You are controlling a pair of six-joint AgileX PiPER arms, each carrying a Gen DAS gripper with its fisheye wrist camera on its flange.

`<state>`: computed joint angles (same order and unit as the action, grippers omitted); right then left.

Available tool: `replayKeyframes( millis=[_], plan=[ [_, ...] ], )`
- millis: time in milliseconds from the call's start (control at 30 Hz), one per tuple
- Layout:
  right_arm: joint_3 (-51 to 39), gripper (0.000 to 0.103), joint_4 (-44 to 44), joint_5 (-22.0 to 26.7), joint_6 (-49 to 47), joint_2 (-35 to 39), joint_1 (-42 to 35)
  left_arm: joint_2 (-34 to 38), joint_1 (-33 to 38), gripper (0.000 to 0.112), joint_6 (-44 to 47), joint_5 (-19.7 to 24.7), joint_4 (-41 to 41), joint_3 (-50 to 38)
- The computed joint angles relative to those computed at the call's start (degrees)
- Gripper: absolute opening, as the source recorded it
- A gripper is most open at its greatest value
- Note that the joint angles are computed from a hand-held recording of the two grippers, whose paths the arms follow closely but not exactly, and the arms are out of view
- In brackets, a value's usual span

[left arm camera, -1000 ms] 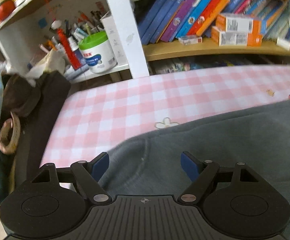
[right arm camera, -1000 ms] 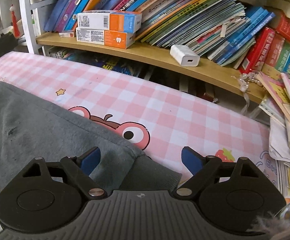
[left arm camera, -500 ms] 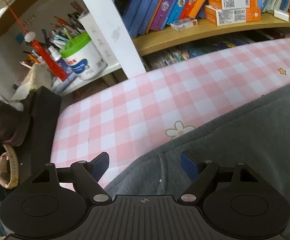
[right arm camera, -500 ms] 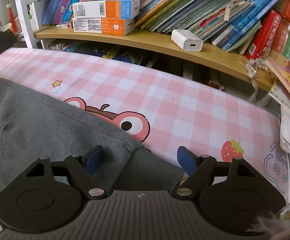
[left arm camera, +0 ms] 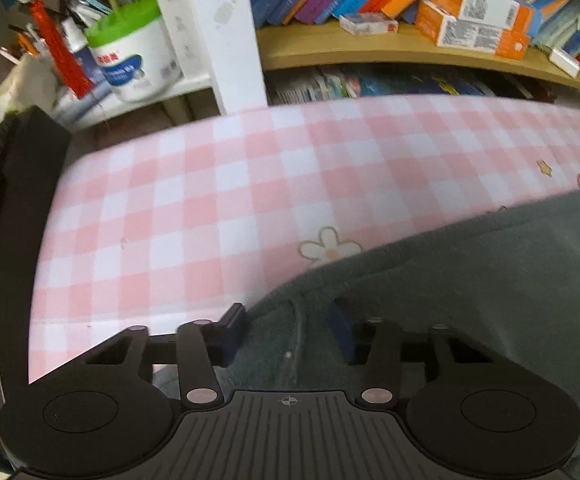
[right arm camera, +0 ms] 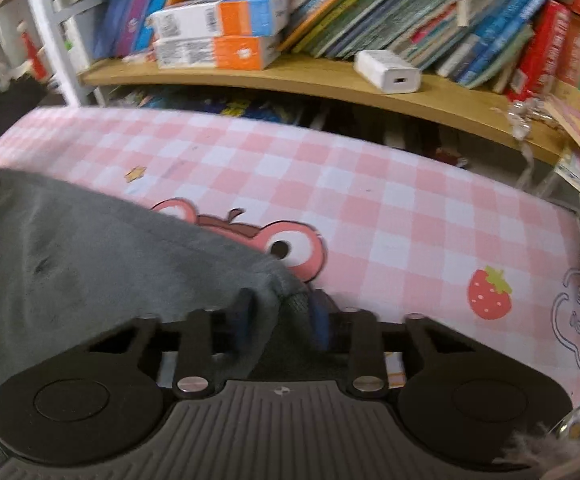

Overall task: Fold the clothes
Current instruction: 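Grasp the hem edge with the left gripper while the right gripper grasps it too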

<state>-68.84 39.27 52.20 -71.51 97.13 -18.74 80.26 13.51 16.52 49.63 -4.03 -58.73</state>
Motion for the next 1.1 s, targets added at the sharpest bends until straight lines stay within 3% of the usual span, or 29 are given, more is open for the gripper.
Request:
replayKeyframes(
  millis=[33, 100, 200, 267, 400, 533, 633, 700, 767, 867, 1000, 1100],
  plan=[
    [-0.11, 0.019, -0.72, -0.46, -0.37, -0.27, 0.58, 0.4, -0.35, 0.026, 0.09, 0.99, 0.52, -0.92],
    [1.32, 0.018, -0.74, -5.13, -2.48, -1.73, 2.27, -0.16, -2.79, 0.019, -2.63, -0.03, 4.99, -1.02],
    [5.22, 0.018, 5.55, -15.26, -7.81, -4.47, 4.67, -2.95, -5.6, 0.018, -12.18, -7.07, 10.45, 2.11],
    [6.29, 0.018, 7.23, -19.98, -8.94, -4.73, 6.59, -2.36, -7.75, 0.019, -16.57, -8.37, 13.9, 2.73],
    [5.17, 0.02, 1.59, -23.67, -3.91, -1.72, 9.49, -1.32, -10.41, 0.023, -23.91, -9.6, 19.61, 4.35],
    [5.32, 0.035, -1.07, -25.89, -0.02, -1.11, 9.89, -3.53, -10.39, 0.033, -26.07, -8.98, 21.11, 5.47],
    [5.97, 0.038, 4.47, -23.66, -2.7, -2.19, 6.62, -8.95, -8.73, 0.041, -26.51, -10.43, 21.7, 7.86],
    [6.18, 0.037, 7.32, -20.97, -3.31, -2.99, 3.94, -15.17, -5.11, 0.05, -24.85, -11.52, 18.06, 10.85],
    [6.87, 0.036, 8.73, -18.89, -3.7, -4.09, 1.73, -20.71, -0.06, 0.05, -20.05, -10.66, 11.18, 13.18],
    [9.35, 0.036, 10.6, -15.72, -5.71, -7.03, -1.18, -28.81, 8.53, 0.05, -11.28, -5.74, 1.11, 16.36],
    [13.85, 0.036, 14.05, -10.52, -10.45, -11.19, -4.69, -37.9, 18.38, 0.054, -2.43, 2.44, -5.55, 19.82],
    [17.66, 0.035, 12.39, -12.81, -12.62, -13.62, -3.54, -42.67, 24.91, 0.059, 2.92, 7.63, -8.98, 22.18]
  ],
)
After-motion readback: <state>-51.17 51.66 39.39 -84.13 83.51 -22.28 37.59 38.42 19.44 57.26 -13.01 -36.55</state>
